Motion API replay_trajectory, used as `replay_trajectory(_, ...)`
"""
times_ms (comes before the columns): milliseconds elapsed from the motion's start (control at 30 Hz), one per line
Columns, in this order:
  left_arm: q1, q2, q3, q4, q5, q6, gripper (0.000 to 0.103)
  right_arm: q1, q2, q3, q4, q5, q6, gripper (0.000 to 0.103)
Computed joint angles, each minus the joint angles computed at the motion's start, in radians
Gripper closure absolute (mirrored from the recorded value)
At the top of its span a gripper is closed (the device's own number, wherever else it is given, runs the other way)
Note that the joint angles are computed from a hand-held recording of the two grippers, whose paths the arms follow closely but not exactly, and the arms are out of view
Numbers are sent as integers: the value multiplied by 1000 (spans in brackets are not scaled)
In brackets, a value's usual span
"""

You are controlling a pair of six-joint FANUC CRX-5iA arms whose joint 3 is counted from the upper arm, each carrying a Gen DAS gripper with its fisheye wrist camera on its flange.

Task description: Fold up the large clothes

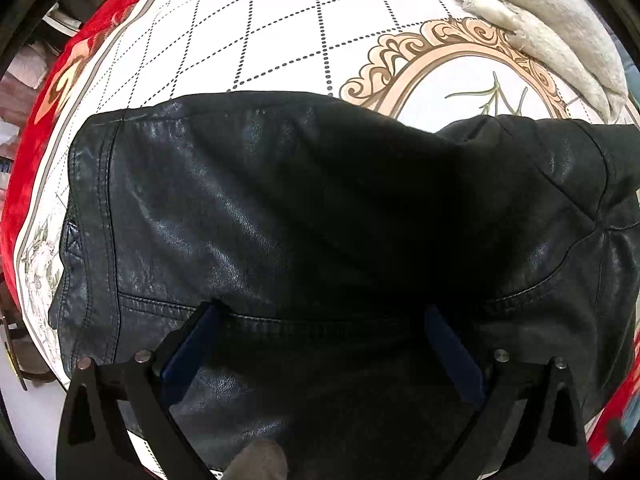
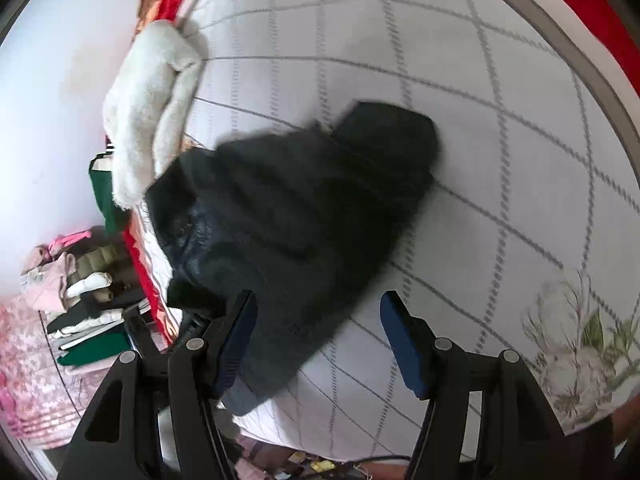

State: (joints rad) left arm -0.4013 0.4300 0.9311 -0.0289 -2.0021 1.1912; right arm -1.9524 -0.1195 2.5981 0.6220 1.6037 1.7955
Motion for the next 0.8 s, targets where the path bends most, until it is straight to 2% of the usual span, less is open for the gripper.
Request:
replay_trajectory(100, 23, 5, -8, 7, 22, -30, 0, 16, 4, 56, 28, -34, -18, 34)
replay_trajectory(167, 23, 12, 10, 16, 10, -27, 0, 15, 18, 105, 43, -31, 26, 34)
replay_trajectory(233, 14, 47, 48, 19, 1, -20, 0, 33, 34, 153, 135, -27, 4, 30)
replay_trajectory(300, 10, 60, 65, 20, -3, -27, 0, 53, 45, 193, 240, -20, -76, 23)
replay_trajectory(400, 7, 83, 97, 19, 3, -51, 0, 57, 55, 239, 353, -24, -123, 23)
replay_trajectory(467, 0, 102, 129, 11, -9, -50, 0, 41, 72, 273, 395, -63, -114, 36)
replay_trajectory(500, -4, 107, 142, 8, -12, -46, 0, 24, 88, 295, 401, -100, -105, 59)
replay_trajectory(533, -8, 115, 159, 4, -16, -44, 0, 2, 90, 288, 379, -102, -71, 68)
replay_trajectory(633, -18, 145, 211, 4, -48, -20, 0, -8, 93, 254, 396, -54, -32, 80)
replay_trajectory(700, -27, 166, 252, 11, -75, 1, 0, 3, 91, 210, 424, -6, 10, 83)
replay_trajectory(800, -52, 197, 310, 33, -109, 6, 0, 6, 71, 98, 436, 65, 165, 84)
